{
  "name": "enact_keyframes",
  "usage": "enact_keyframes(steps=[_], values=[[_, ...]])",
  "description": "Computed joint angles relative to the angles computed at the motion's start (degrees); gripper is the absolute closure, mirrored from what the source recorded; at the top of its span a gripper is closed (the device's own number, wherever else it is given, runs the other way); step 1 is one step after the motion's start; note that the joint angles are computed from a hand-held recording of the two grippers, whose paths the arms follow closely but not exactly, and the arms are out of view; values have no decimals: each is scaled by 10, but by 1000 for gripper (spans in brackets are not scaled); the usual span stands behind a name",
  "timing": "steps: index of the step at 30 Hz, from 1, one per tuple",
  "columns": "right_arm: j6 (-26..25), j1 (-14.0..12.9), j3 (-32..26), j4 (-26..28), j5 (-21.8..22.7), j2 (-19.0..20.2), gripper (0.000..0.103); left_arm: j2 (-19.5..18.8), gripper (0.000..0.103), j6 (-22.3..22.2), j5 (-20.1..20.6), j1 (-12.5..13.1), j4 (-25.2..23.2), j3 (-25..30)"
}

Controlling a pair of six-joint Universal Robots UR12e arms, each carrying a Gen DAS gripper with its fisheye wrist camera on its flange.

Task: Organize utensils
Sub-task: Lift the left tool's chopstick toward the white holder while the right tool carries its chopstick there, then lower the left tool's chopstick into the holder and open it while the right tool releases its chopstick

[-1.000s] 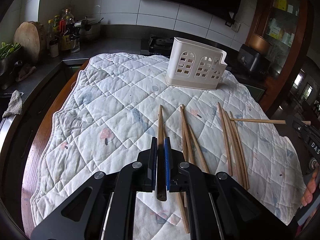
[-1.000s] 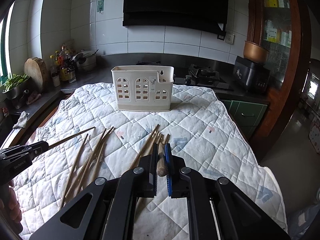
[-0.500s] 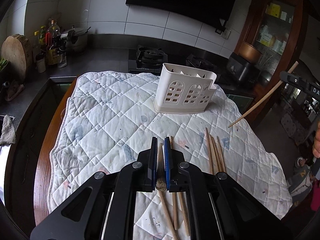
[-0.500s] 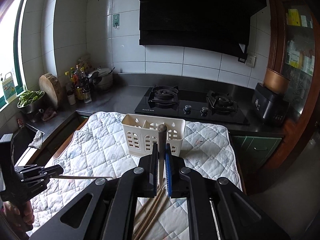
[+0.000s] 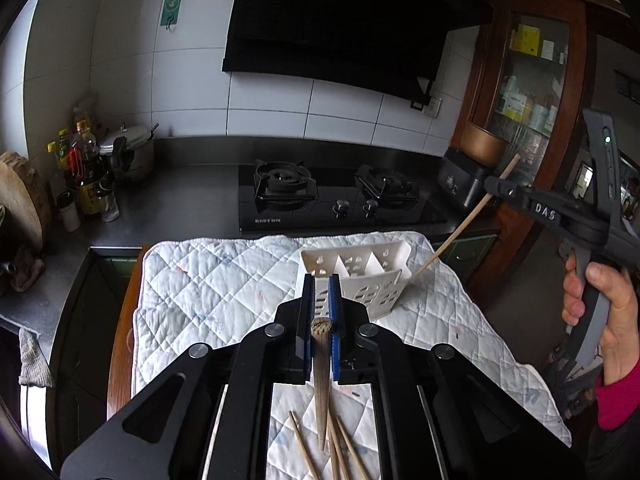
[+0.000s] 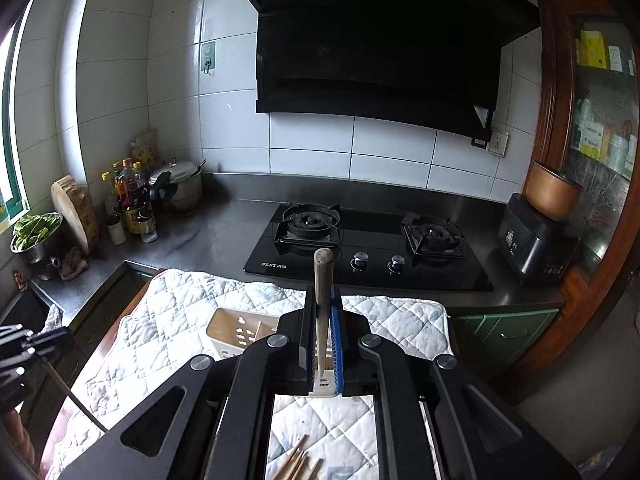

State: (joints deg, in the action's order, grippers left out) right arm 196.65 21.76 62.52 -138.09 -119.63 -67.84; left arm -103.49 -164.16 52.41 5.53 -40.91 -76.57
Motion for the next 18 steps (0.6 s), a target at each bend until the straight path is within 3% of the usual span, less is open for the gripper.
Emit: enact_keyframes(steps=[7, 14, 18], values=[[-5, -13, -21, 7, 14, 26, 97, -46, 98, -74, -9, -19, 63, 91], [-7, -24, -21, 15, 28, 39, 96, -101, 98, -151, 26, -48, 143, 167], [-14, -26, -15, 16, 29, 42, 96, -134, 98, -190, 36, -59, 138, 209]])
